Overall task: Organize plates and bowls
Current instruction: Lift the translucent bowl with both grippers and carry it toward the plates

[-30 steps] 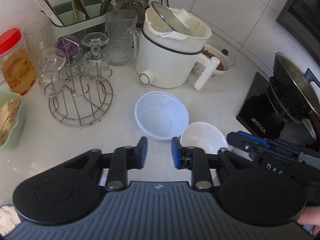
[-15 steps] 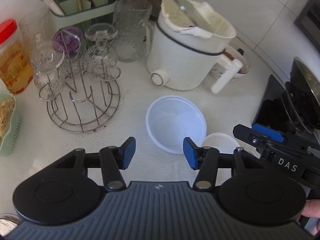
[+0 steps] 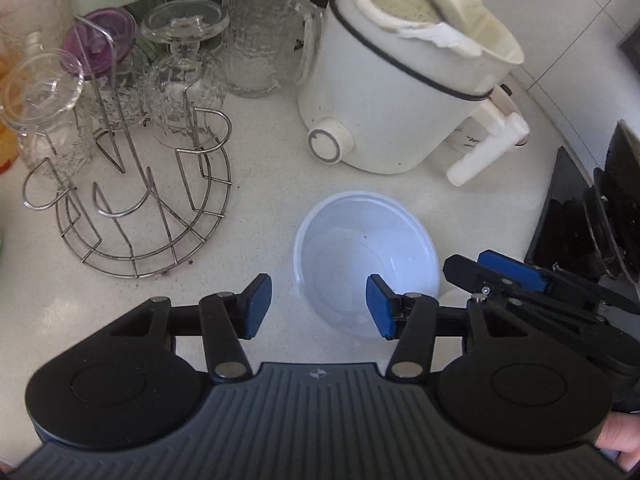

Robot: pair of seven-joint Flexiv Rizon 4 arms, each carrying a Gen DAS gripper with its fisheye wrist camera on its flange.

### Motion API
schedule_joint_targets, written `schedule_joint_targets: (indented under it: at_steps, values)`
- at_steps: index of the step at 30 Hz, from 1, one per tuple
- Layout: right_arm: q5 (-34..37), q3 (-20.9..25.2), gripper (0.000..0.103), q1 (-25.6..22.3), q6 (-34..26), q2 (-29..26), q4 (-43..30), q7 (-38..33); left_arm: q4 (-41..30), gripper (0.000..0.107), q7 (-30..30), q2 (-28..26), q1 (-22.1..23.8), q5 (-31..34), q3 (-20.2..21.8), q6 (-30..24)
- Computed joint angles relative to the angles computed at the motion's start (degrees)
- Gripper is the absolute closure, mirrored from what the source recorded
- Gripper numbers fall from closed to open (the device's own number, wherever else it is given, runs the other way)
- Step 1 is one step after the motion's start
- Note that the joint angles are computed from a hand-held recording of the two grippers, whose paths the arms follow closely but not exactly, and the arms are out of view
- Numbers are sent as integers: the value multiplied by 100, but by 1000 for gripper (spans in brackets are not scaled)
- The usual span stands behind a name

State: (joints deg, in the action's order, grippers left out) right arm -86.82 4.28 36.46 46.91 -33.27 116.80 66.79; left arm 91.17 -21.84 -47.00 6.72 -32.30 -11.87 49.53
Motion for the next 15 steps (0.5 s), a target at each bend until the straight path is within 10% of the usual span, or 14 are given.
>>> schedule_joint_targets:
  at_steps: [15]
  values:
    - [96, -278, 84, -211, 698, -543, -393, -304, -259, 85, -96, -271, -122, 354, 60, -96]
